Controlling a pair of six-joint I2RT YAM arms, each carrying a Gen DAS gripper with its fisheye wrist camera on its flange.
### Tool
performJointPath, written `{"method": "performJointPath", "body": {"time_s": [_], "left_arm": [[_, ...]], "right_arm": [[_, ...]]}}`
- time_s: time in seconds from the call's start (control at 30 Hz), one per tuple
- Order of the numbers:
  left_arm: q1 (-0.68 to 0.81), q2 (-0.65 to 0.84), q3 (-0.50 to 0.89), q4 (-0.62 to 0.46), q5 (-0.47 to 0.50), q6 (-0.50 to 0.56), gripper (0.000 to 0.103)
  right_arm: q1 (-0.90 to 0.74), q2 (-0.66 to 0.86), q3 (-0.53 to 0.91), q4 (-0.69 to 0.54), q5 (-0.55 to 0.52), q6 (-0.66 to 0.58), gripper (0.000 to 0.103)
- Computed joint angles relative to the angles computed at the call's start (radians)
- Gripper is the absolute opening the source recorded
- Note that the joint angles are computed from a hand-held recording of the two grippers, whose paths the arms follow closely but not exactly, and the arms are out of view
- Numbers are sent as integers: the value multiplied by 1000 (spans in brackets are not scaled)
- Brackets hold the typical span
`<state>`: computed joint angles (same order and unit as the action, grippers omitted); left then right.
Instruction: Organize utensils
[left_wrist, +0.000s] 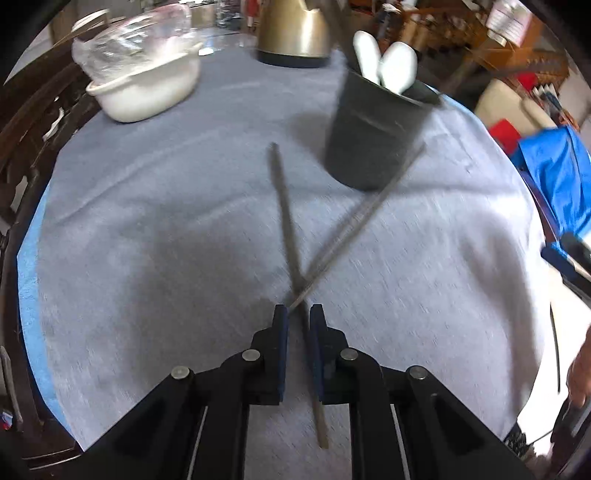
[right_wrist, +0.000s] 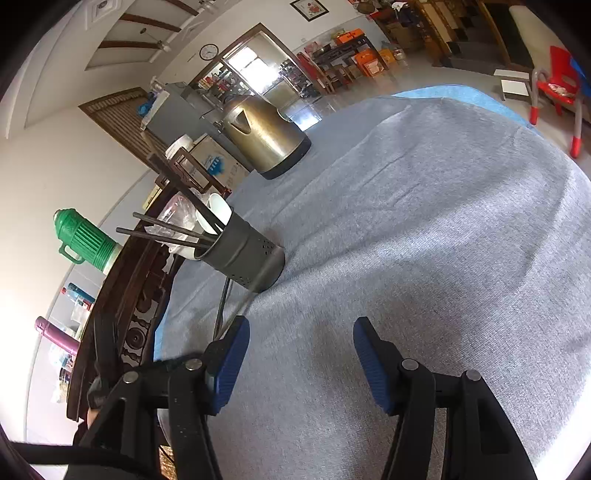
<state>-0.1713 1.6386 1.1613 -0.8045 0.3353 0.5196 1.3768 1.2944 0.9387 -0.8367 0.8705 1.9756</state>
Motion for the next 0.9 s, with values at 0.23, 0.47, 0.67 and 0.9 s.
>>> {"method": "performJointPath", "body": {"time_s": [0.23, 0.47, 0.67, 0.9], "left_arm": [[35, 35, 94, -22, 88, -101, 18], [-12, 83, 70, 36, 23, -104, 37], [-10, 48, -4, 40, 72, -83, 34], [-91, -91, -173, -2, 150, -122, 12]], "right_arm": [[-6, -4, -9, 35, -12, -23, 62], [1, -3, -4, 26, -5, -15, 62], [-6, -11, -26, 37, -12, -1, 62], [-14, 12, -14, 53, -20, -28, 62]]}}
